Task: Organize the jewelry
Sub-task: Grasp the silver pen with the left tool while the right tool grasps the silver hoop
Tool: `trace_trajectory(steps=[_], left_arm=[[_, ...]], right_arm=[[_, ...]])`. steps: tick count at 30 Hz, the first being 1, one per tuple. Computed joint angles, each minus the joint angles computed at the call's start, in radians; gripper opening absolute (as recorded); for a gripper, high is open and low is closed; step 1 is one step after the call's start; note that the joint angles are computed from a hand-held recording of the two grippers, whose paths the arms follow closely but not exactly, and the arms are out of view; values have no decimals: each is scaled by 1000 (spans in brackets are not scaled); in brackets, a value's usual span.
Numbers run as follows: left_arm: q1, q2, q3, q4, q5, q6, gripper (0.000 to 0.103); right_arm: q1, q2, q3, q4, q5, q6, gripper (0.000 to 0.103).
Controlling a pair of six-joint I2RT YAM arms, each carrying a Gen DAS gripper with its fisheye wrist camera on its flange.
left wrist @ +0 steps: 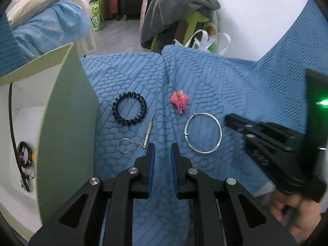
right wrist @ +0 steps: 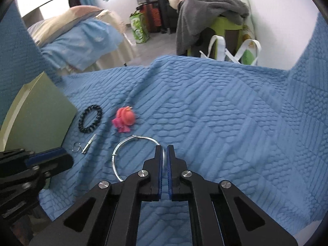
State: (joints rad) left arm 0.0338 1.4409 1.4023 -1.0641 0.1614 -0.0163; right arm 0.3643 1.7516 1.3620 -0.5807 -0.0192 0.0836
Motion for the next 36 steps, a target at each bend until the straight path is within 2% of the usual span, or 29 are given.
trace_trajectory(steps=[6, 8, 16, 17, 19, 21, 23, 25, 26, 27, 29, 36], left_arm=[[-21, 42, -27, 70, -98, -23, 15], [-25, 60, -28, 83, -123, -25, 15], [-52, 80, -49, 130, -135, 2, 15], [-54, 76, -56, 138, -138, 6, 14], [-55, 73, -61, 146, -128, 18, 4], [-74, 62, -71, 154, -155, 36, 4], [-69, 60, -71, 151, -129, 26, 4], [-62, 48, -76, 148, -109, 17, 3], [-59, 38, -81, 146, -101, 13, 3], [-53, 30, -84, 142, -88, 8, 3], [-45, 9, -88, 126, -68, -8, 3], [-20, -50, -104, 94, -38, -60, 4]], right_arm=[[-34, -2, -13, 12, -25, 4, 2], [-52, -4, -15, 15, -75, 15, 2], [-91, -2, -15, 30, -210, 35, 4], [-91, -2, -16, 32, -218, 35, 5], [-86, 1, -15, 32, -226, 32, 7], [-82, 4, -13, 31, -242, 22, 16], [-73, 11, -9, 30, -254, 11, 25], [-64, 16, -4, 25, -259, 3, 26], [-60, 20, 0, 22, -257, -1, 31], [-56, 24, 2, 19, -253, -4, 44], [-44, 19, -7, 33, -239, -1, 58], [-11, 40, 2, 31, -200, -18, 58]])
